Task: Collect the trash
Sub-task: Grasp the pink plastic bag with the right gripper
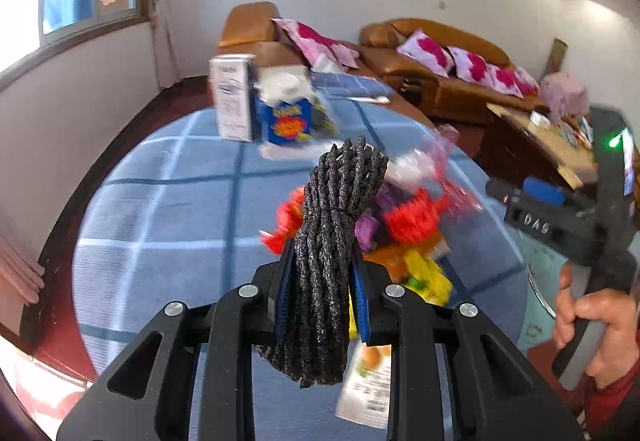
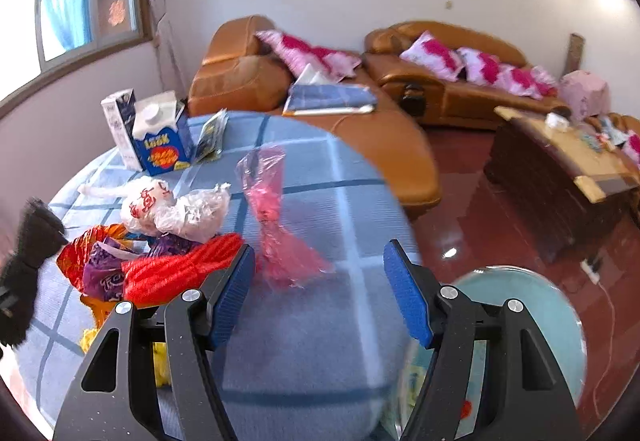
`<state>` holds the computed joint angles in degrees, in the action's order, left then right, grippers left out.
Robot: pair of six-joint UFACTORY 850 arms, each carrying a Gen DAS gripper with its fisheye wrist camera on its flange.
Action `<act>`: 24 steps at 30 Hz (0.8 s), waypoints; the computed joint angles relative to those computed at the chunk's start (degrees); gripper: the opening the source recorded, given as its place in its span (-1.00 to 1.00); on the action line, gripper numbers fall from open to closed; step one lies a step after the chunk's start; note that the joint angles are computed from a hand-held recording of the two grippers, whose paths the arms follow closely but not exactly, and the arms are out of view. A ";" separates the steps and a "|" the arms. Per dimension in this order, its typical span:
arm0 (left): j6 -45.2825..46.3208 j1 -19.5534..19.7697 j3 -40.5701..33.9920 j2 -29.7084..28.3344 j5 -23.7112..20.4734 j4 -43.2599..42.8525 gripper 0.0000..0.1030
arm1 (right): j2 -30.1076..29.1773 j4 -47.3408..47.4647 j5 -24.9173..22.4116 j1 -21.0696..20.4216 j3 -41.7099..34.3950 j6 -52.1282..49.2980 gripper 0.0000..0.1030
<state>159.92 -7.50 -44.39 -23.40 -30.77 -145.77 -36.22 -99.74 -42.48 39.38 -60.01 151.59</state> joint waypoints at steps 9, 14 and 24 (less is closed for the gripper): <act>1.28 1.50 -3.88 -3.14 4.59 -5.83 -0.51 | -5.11 -2.47 13.42 -5.74 -6.28 -3.48 -0.16; 0.47 1.64 -3.94 -3.68 4.96 -5.10 -0.51 | -4.27 -6.17 12.81 -5.29 -5.01 0.60 -0.40; 4.05 1.18 -1.61 -1.44 3.73 -10.10 -0.51 | 2.20 -4.73 3.09 0.21 1.27 3.53 -0.41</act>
<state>163.97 -6.32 -46.00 -24.84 -27.04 -155.86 -34.02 -104.47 -39.39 39.59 -58.74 155.12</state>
